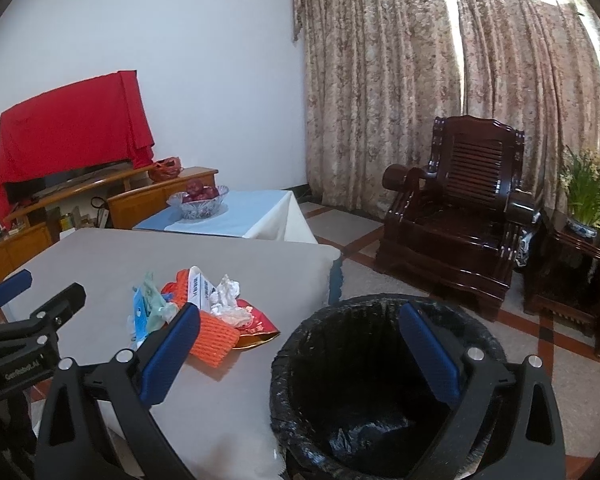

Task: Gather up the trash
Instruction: 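Reach the right gripper to the orange foam net and close on it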

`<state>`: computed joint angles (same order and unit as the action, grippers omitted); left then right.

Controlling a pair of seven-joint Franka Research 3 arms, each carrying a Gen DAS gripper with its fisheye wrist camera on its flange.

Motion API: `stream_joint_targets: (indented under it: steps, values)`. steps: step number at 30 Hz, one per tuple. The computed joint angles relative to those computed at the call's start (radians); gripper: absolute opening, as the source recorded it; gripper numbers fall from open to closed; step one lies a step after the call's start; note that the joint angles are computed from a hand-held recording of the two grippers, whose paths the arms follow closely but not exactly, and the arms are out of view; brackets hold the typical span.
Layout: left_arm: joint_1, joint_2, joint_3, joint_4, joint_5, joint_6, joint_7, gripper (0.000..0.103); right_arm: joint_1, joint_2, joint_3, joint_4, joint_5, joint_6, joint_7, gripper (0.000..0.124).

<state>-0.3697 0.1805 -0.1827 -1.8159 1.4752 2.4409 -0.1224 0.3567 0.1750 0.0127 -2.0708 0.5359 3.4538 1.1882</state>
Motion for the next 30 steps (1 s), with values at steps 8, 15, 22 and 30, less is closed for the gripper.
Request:
stream_joint_targets:
  steps: [8,15,22,30]
  values:
    - [0.062,0.028,0.043,-0.014,0.003,0.040,-0.014,0.098,0.010,0.145,0.002,0.146,-0.098,-0.027,0.038,0.097]
    - [0.101,0.069,0.073,-0.016,0.002,0.080,-0.045,0.098,-0.007,0.282,0.038,0.302,-0.160,-0.132,0.059,0.090]
    - [0.114,0.124,0.097,0.015,-0.066,0.127,0.022,0.088,0.022,0.398,0.002,0.446,-0.205,-0.258,0.123,0.089]
    - [0.105,0.178,0.123,0.047,-0.103,0.163,0.060,0.085,-0.001,0.487,0.023,0.561,-0.257,-0.356,0.160,0.089]
